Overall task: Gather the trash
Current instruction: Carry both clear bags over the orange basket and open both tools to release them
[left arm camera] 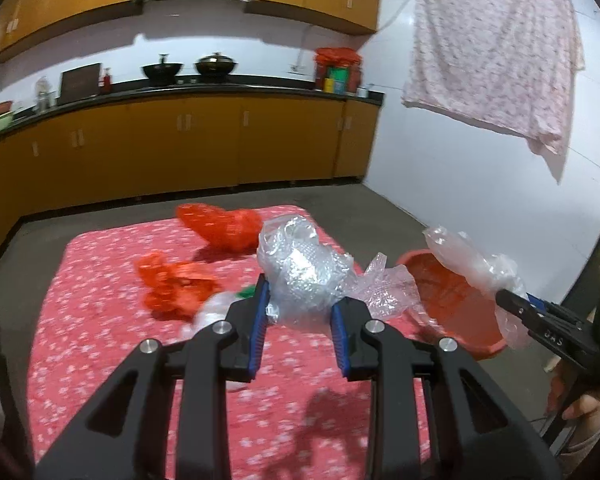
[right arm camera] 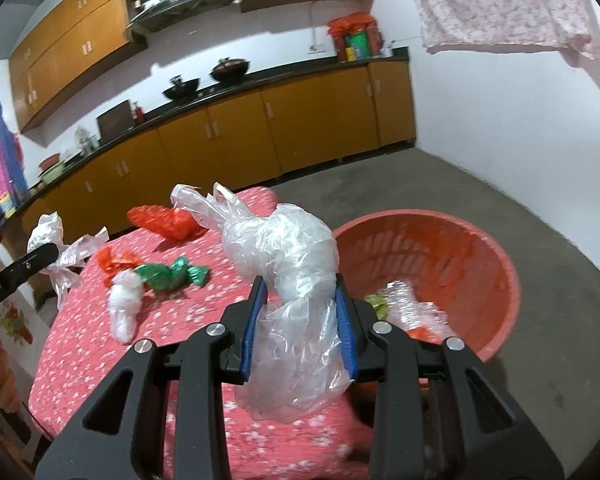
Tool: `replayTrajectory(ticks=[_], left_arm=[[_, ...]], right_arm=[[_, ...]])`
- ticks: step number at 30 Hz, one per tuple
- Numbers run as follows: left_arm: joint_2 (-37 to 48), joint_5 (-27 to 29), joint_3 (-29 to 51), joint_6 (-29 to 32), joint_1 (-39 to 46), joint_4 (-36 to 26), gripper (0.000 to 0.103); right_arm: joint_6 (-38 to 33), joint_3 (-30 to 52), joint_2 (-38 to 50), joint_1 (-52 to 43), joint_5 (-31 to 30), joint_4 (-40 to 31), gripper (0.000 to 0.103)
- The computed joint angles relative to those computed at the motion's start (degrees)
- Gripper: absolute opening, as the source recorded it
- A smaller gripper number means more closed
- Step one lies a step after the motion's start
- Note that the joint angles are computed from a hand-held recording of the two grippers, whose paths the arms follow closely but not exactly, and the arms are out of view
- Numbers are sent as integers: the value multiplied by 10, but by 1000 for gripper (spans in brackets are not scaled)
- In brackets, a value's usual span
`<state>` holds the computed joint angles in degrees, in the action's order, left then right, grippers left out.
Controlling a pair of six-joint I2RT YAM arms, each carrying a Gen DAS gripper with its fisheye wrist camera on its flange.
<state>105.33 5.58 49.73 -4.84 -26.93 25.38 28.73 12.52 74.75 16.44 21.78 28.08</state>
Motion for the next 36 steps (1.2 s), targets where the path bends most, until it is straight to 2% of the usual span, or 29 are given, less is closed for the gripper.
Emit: replayTrajectory(ticks=[11, 17, 36], left_arm=[[87, 18, 86, -12, -76, -5, 29], [142, 28, 149, -13, -103, -19, 29], [323, 39, 415, -21, -157, -139, 29]], right_arm=[[9, -28, -80, -13, 88, -60, 34], [19, -28, -86, -37, 104, -78, 34], [1, -36, 12, -162, 28, 41, 34]])
